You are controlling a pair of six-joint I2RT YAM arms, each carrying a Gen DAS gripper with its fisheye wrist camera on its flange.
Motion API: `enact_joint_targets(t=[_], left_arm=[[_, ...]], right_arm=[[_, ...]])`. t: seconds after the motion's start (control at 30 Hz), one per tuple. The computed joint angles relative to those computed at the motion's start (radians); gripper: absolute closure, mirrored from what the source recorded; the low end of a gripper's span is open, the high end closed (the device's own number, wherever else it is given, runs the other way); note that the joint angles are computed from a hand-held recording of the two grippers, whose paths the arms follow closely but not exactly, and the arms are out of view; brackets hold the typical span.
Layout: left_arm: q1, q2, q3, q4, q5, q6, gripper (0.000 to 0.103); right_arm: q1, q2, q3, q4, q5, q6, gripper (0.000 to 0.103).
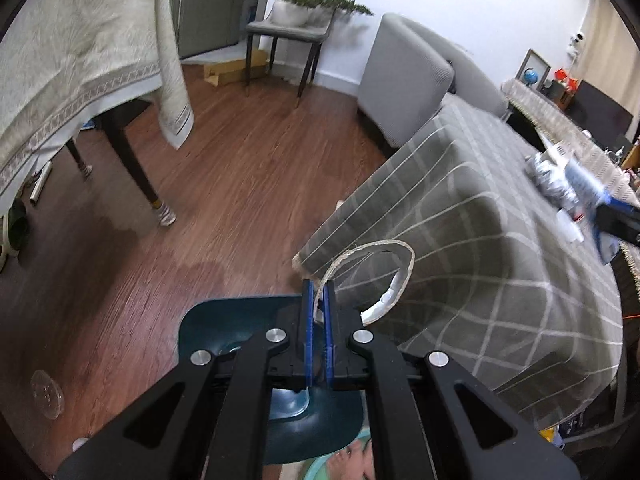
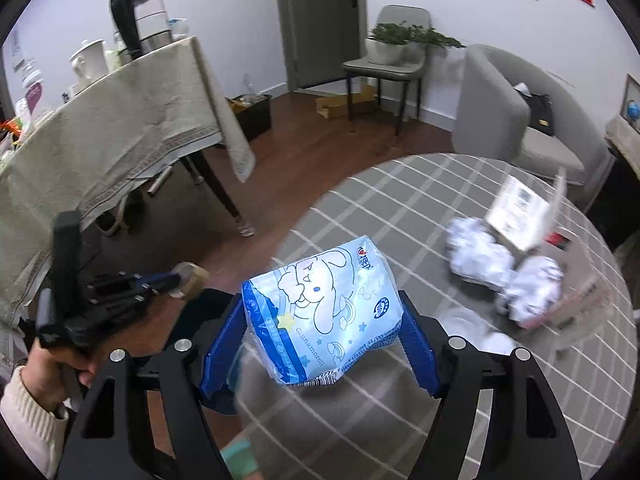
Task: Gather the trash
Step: 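Drop the plastic lid into the teal bin by opening the left tool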
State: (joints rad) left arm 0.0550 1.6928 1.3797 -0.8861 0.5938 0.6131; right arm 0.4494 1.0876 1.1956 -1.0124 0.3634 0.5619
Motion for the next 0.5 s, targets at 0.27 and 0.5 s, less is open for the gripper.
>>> enact_joint_targets(t=[0.27,0.5], left_arm=[[0.029,0.093,-0.003,0.004,-0.098,0.06,0.098],[0.067,0.198,0.009,-0.016,-0.179,0.104,0.098]], right_arm=[[0.08,0.156,0.07,0.104,-0.027,0.016,0.029],[0.118,0.306,0.154,0.146,-0.07,0.008,0.029]])
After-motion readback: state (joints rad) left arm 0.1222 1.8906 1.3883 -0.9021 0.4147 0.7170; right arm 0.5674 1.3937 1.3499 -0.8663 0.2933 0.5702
